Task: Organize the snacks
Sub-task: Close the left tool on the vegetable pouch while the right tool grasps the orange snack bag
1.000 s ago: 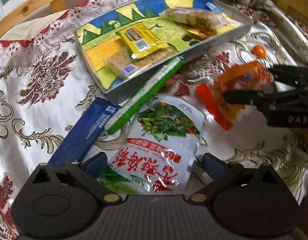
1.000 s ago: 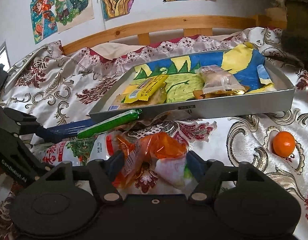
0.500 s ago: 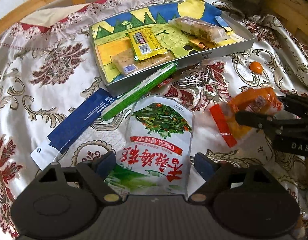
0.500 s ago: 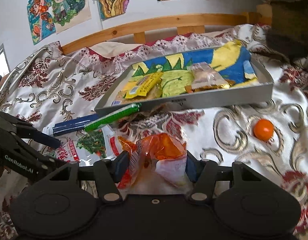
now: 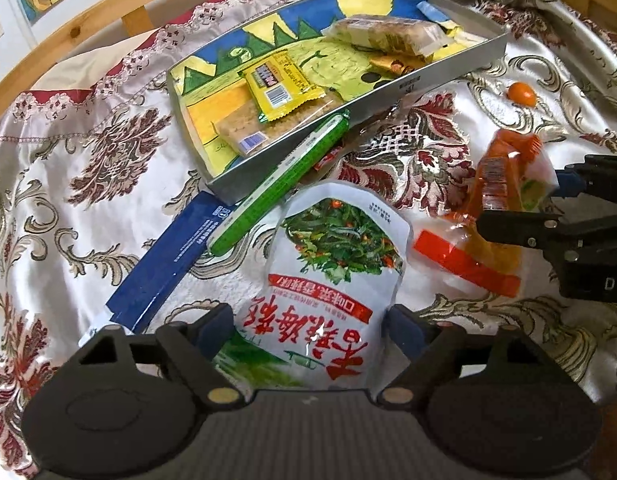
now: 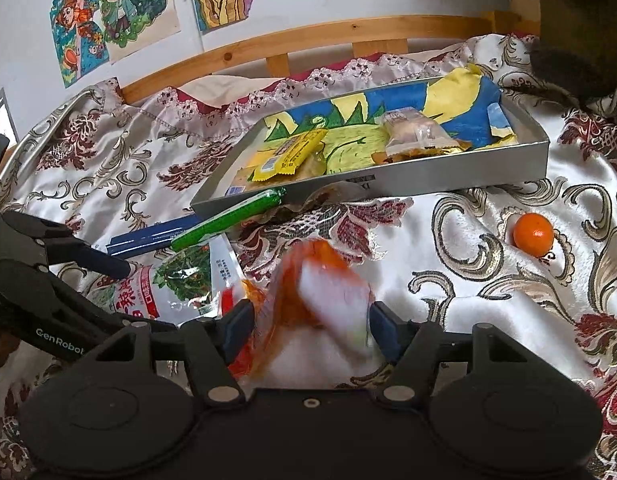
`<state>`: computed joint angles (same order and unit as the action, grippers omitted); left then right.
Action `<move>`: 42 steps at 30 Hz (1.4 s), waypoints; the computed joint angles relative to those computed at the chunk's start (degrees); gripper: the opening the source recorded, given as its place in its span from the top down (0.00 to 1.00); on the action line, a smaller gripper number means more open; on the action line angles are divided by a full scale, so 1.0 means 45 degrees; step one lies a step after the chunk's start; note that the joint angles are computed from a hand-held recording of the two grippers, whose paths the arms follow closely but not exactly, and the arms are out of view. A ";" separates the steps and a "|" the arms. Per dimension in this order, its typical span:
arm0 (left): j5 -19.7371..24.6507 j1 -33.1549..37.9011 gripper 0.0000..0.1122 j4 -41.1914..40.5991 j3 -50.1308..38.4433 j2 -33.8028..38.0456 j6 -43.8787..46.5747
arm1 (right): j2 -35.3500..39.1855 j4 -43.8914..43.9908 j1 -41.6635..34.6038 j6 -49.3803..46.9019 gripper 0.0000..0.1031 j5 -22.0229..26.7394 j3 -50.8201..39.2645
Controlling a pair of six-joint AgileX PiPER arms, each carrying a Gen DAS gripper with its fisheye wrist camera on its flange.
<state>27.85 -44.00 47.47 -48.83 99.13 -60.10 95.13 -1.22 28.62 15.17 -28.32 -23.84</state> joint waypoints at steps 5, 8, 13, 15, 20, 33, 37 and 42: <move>0.0299 -0.0072 0.31 -0.0279 -0.0090 -0.0126 -0.0060 | -0.0059 0.0875 0.0409 -0.0932 0.48 -0.0566 0.0243; 0.0205 0.0109 0.35 -0.0802 -0.0050 -0.0406 0.0035 | -0.0169 0.1435 0.0567 -0.1451 0.50 -0.0883 0.0369; -0.0256 0.0551 0.39 -0.1851 0.0165 -0.0974 0.0344 | -0.0156 0.1445 0.0486 -0.1518 0.53 -0.0823 0.0305; -0.0423 0.0628 0.39 -0.2081 0.0274 -0.1110 0.0181 | -0.0101 0.1319 0.0456 -0.1402 0.53 -0.0853 0.0315; -0.0457 0.0504 0.40 -0.1951 0.0398 -0.1308 -0.0642 | 0.0309 0.0707 0.0007 -0.0597 0.29 -0.1036 0.0129; -0.0559 -0.0141 0.44 -0.0995 0.0739 -0.1524 -0.3238 | 0.1198 -0.2167 -0.1092 0.1982 0.50 -0.1809 -0.0258; -0.0868 -0.0287 0.53 -0.1002 0.0917 -0.1846 -0.3533 | 0.0878 -0.1614 -0.0830 0.1482 0.51 -0.1829 -0.0035; -0.1269 -0.0261 0.55 -0.1290 0.1172 -0.2028 -0.3767 | 0.0248 -0.0457 -0.0360 0.0322 0.51 -0.1727 0.0349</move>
<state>22.13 -45.17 41.66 -43.56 90.01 -77.05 96.24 -3.28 27.00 16.62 -36.09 -22.27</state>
